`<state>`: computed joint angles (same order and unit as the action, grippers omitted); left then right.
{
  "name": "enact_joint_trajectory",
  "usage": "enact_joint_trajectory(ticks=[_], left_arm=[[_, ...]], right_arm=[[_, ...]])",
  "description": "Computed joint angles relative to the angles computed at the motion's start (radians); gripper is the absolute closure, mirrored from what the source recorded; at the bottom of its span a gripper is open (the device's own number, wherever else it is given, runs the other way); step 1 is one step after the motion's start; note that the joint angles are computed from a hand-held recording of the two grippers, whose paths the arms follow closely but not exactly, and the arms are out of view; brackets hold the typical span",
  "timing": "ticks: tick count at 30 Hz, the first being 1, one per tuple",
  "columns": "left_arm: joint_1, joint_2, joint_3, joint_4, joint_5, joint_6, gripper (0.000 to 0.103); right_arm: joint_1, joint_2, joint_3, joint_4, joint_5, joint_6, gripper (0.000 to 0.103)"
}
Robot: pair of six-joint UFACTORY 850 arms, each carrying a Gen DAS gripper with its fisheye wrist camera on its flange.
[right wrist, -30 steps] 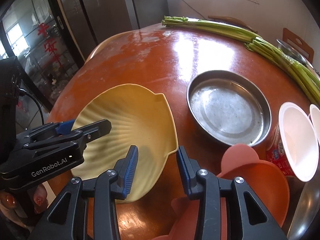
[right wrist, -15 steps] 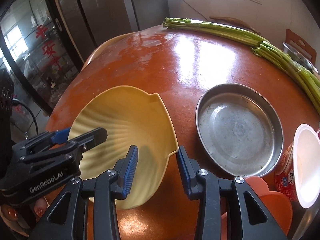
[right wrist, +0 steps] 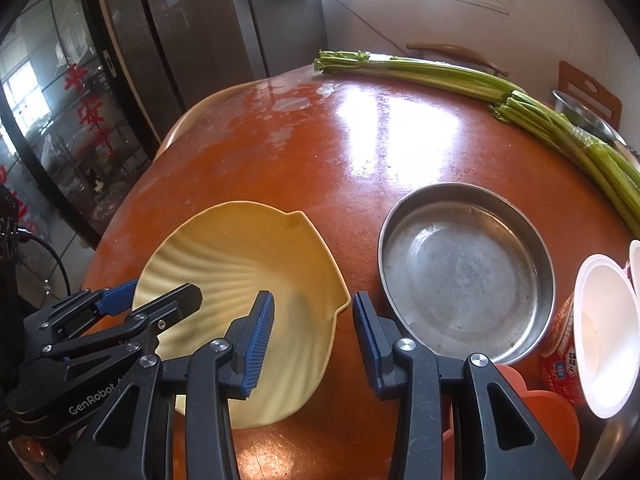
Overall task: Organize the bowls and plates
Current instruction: 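Lower the yellow shell plate flat onto the table and open the left tool, then grasp the rim of the pink eared bowl with the left tool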
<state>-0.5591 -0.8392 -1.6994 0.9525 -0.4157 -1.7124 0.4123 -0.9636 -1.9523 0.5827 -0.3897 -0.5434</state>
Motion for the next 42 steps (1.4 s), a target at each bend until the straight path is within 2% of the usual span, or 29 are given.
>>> enact_joint_trajectory(ticks=[7,13,17,24,33,42], left_arm=[[-0.015,0.025,0.029,0.062,-0.055,-0.076,0.054],[-0.037,0.051,0.049,0.135,-0.088,-0.139,0.045],[-0.054,0.063,0.053,0.166,-0.103,-0.164,0.043],[-0.089,0.065,0.037,0.179,-0.127,-0.161,0.042],[-0.136,0.051,-0.004,0.176,-0.165,-0.126,0.042],[-0.169,0.02,-0.059,0.137,-0.195,-0.075,0.042]], right_arm=[[-0.012,0.059,0.083,0.163,0.021,-0.152,0.061],[-0.02,0.115,0.159,0.292,0.051,-0.286,0.061],[-0.03,0.162,0.226,0.395,0.082,-0.395,0.058],[-0.057,0.259,0.369,0.672,0.123,-0.676,0.055],[-0.092,0.363,0.522,1.018,0.115,-1.032,0.054],[-0.13,0.428,0.623,1.196,0.075,-1.211,0.054]])
